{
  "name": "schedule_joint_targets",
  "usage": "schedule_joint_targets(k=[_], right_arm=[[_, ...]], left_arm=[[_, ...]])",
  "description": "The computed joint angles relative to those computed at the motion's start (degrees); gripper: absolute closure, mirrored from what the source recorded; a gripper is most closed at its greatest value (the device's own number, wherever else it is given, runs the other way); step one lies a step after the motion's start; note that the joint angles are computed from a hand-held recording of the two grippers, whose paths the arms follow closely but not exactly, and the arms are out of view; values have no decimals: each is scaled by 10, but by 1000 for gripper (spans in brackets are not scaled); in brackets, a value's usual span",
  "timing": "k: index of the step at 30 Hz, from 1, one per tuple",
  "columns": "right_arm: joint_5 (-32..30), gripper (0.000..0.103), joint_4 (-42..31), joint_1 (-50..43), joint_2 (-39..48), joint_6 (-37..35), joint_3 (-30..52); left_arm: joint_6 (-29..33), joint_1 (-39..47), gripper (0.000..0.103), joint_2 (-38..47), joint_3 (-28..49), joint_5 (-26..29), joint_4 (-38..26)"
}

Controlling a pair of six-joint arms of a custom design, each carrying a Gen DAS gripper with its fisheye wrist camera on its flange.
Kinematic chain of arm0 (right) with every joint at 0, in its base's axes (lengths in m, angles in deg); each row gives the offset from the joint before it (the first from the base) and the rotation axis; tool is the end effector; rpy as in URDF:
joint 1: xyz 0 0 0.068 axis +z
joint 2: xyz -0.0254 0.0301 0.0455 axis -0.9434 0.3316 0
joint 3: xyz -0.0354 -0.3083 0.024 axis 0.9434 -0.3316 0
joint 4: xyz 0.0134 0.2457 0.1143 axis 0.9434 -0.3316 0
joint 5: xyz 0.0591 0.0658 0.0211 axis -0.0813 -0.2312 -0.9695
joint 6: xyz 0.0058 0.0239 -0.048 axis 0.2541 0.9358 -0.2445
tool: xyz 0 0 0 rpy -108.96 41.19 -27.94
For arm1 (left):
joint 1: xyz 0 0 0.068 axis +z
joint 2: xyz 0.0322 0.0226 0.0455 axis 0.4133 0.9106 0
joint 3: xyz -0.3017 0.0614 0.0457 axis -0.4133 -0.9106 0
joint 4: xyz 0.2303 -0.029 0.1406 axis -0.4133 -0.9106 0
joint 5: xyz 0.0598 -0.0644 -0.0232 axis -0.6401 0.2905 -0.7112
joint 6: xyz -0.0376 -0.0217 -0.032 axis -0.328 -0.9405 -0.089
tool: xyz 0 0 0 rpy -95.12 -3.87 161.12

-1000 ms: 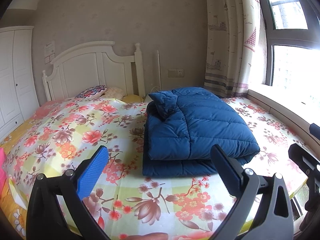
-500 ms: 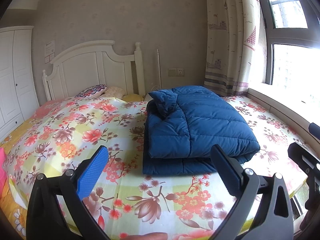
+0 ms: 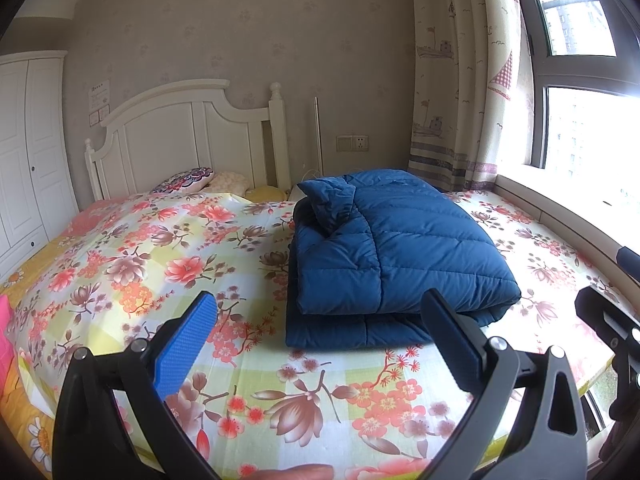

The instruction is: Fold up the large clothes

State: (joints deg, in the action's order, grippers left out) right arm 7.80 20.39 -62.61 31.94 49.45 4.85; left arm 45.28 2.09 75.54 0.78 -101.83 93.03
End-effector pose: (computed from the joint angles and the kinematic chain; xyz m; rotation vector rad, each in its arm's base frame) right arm 0.1395 0.0173 0.2490 -0.0714 1.9335 0.0440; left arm 0.2630 -0.0954 0.1907 0.1090 2.0017 0.0433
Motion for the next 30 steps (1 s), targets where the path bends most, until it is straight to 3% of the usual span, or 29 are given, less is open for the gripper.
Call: schedule_joint_targets(k=[30], right_arm=[[3,4,4,8,-3,0,-5]], left_arm=[[0,-3,2,-9,-10,-9,9]])
